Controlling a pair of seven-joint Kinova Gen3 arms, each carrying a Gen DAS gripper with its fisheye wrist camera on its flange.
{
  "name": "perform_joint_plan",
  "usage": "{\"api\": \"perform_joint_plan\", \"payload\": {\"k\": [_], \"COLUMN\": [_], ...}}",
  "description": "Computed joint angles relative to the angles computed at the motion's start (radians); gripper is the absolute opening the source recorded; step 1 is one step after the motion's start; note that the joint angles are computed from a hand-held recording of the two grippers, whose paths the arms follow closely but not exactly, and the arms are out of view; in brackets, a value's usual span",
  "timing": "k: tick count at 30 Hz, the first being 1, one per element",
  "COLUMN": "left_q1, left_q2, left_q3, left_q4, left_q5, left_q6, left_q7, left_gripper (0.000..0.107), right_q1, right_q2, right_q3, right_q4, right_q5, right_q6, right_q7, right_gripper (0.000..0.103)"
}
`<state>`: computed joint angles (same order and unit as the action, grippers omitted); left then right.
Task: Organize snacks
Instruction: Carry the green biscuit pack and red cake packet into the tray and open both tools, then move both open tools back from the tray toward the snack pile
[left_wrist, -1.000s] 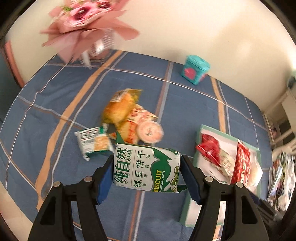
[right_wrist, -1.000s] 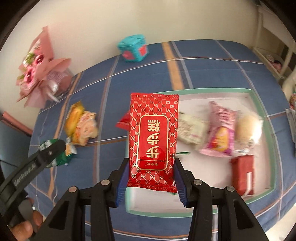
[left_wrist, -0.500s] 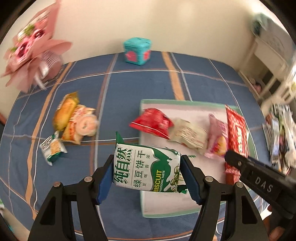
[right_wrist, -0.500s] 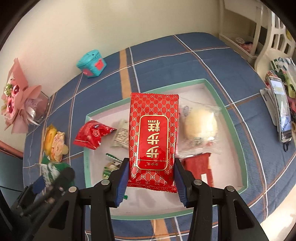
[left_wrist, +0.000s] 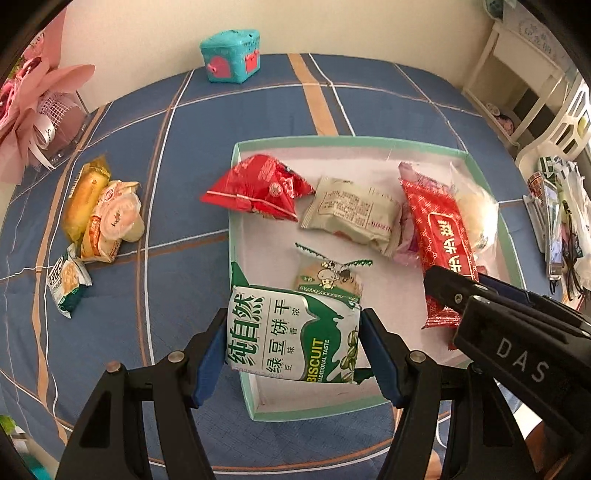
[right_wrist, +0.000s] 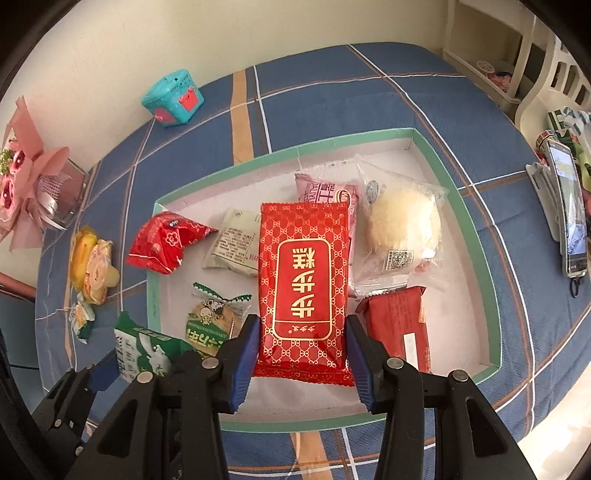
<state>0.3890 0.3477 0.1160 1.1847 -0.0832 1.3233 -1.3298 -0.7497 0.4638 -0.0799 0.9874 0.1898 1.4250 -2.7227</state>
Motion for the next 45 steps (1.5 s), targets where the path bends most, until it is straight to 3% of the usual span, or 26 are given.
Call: {"api": "perform_joint_plan", "payload": {"k": [12, 17, 24, 45], "left_q1": [0.015, 0.018, 0.01, -0.15], "left_q2": [0.022, 0.027, 0.027, -0.045], "left_q3": [0.003, 0.0, -0.004, -0.055], "left_q4": [-0.011, -0.019, -0.028, 0.03], "left_q5": [-0.005, -0.008, -0.004, 0.039], "left_q6": [0.037, 0.039, 0.035, -0.017], "left_q7": [-0.014, -0.017, -0.025, 0.134], "left_gripper": [0.071, 0.074, 0.074, 0.074], "right_q1": [0.004, 0.005, -0.006, -0.006], "right_q2": [0.027, 0.031, 0.03, 0.025], "right_q3": [0.0, 0.001, 0.007, 0.005], "right_q4": [-0.028, -0.031, -0.035, -0.034], "right_q5": [-0.021, -0.023, -0.012, 0.002], "right_q6": [0.025, 0.019, 0.021, 0.016], "right_q7": [0.02, 0.034, 0.027, 0.018], "right_gripper": [0.05, 0.058, 0.06, 0.06]}}
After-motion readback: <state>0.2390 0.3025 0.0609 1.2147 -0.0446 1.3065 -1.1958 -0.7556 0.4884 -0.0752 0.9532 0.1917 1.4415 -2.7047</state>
